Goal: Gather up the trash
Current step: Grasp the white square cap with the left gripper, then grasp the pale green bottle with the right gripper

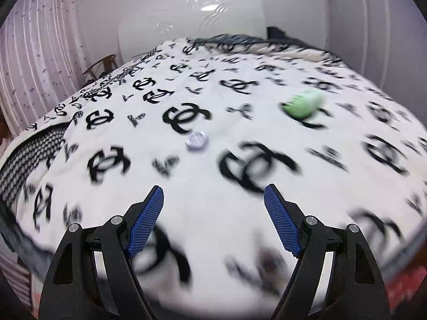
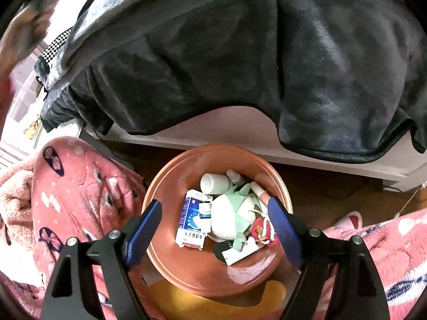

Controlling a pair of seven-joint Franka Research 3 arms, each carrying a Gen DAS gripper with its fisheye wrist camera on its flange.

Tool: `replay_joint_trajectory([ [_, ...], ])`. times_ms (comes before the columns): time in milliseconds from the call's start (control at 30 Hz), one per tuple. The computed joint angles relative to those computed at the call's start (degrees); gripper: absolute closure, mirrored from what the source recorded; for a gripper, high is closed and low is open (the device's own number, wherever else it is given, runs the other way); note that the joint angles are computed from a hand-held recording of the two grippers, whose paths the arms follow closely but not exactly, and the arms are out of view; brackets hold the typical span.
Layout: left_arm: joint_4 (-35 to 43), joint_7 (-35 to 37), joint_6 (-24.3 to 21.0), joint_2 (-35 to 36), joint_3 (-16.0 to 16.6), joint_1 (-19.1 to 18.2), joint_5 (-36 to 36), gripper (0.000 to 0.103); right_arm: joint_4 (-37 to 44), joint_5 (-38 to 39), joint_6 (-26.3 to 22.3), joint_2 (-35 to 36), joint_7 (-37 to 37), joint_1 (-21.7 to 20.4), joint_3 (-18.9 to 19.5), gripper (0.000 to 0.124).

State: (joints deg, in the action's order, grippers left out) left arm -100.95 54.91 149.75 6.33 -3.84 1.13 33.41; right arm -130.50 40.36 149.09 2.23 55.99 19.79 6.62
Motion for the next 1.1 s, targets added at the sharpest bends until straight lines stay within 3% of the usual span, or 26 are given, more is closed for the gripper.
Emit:
replay_joint_trajectory([
  [67, 8.1, 6.4, -2.4, 6.5, -0.4, 1.7, -7.7, 0.027, 0.4, -0.1, -0.8, 0.5, 0.0, -0.1, -0.1, 0.044],
  [133, 15.5, 7.8, -4.3, 12.8, 1.4, 1.0, -9.0, 0.027, 1.1, 0.4, -1.9, 1.1, -0.4, -0.4, -0.2, 0.044],
  [400, 31.5, 9.0, -11.3, 25.2, 1.4, 2.6, -14.5, 0.028, 3.3, 0.7, -5.0, 3.5, 0.4, -1.6, -0.4, 0.044],
  [567, 34.1, 11.2, -11.7, 27.2, 1.0, 3.1, -16.4, 0.060, 3.9, -0.5, -5.9, 4.1, 1.0, -1.7, -0.1, 0.044],
  [600, 33.4, 11.5, -11.0, 26.9, 0.8, 3.2, -16.8, 0.065, 3.9, -0.7, -6.0, 4.1, 1.1, -1.7, -0.1, 0.044],
  [733, 27.1, 10.8, -5.6, 23.3, 1.9, 2.3, -14.7, 0.066, 3.9, -0.8, -5.9, 3.9, 1.3, -1.7, -0.1, 0.044],
  [800, 21.3, 8.4, -0.9, 19.4, 2.9, 1.2, -11.9, 0.066, 3.4, -0.1, -5.3, 3.4, 0.5, -1.7, 0.1, 0.044],
  [933, 9.0, 7.8, 6.0, 10.4, 2.0, 1.3, -10.3, 0.066, 1.1, 2.2, -1.6, 0.4, -3.5, -1.1, 0.5, 0.044],
  [1033, -1.0, 6.4, 9.7, 2.5, 1.4, 0.8, -8.4, 0.066, -0.2, 2.8, 1.6, -2.7, -7.1, -0.1, 0.6, 0.044],
  [1100, -6.3, 5.5, 10.0, -2.1, 0.7, 0.6, -7.5, 0.066, 0.7, 3.7, 1.0, -4.3, -9.0, 0.3, 0.0, 0.044],
])
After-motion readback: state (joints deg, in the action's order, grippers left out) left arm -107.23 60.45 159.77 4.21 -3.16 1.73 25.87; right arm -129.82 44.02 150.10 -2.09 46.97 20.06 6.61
